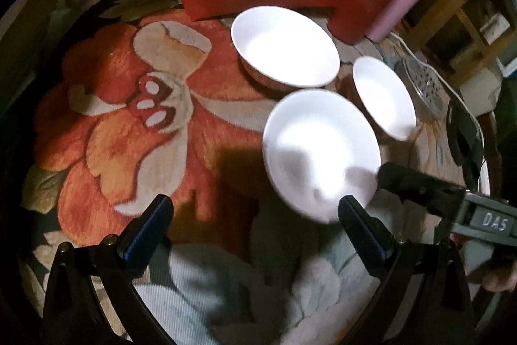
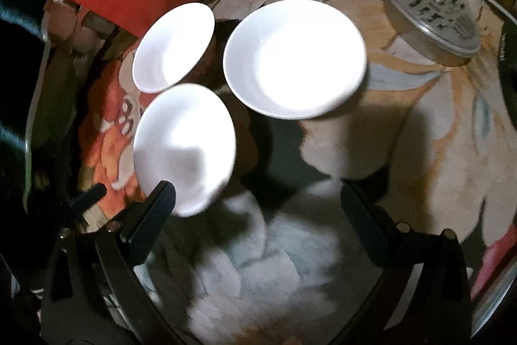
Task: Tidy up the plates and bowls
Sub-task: 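Move both tools to the plain white plate and grip its rim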
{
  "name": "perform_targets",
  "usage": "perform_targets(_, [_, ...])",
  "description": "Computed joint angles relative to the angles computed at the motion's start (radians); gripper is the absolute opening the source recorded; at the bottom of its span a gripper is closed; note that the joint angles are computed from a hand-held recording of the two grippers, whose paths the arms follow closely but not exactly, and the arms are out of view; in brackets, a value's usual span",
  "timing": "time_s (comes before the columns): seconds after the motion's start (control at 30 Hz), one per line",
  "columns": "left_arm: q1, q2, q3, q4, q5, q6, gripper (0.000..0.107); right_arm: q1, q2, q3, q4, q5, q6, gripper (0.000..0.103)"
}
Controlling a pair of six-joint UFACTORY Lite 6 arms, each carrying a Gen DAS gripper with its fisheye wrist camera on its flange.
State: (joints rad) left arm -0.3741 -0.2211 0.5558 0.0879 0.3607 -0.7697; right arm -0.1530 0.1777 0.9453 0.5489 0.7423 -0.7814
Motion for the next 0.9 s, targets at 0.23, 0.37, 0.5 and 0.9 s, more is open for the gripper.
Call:
perform_targets(0.23, [0.069, 0.142, 0.073, -0.181, -0.057, 0.218, 0.082, 0.048, 0.131, 0.084, 0.063, 0.003, 0.048, 0.072])
perform_targets(0.37, [0.072, 0.239, 0.115, -0.290, -0.079, 0.345, 0.045, 0.072, 0.169, 0.090, 0.095, 0.000, 0.040, 0.052])
perform_targets(0.5, [0.064, 0.321, 0.152, -0.422, -0.089, 0.474, 0.023, 0.090, 0.209, 0.102, 0.083, -0.007, 0.060, 0.020])
perform_targets(0.9, [-0.075, 0.168, 0.032, -0.209, -0.105, 0.191, 0.014, 0.039, 0.114, -0.010, 0.073, 0.014, -0.041, 0.011])
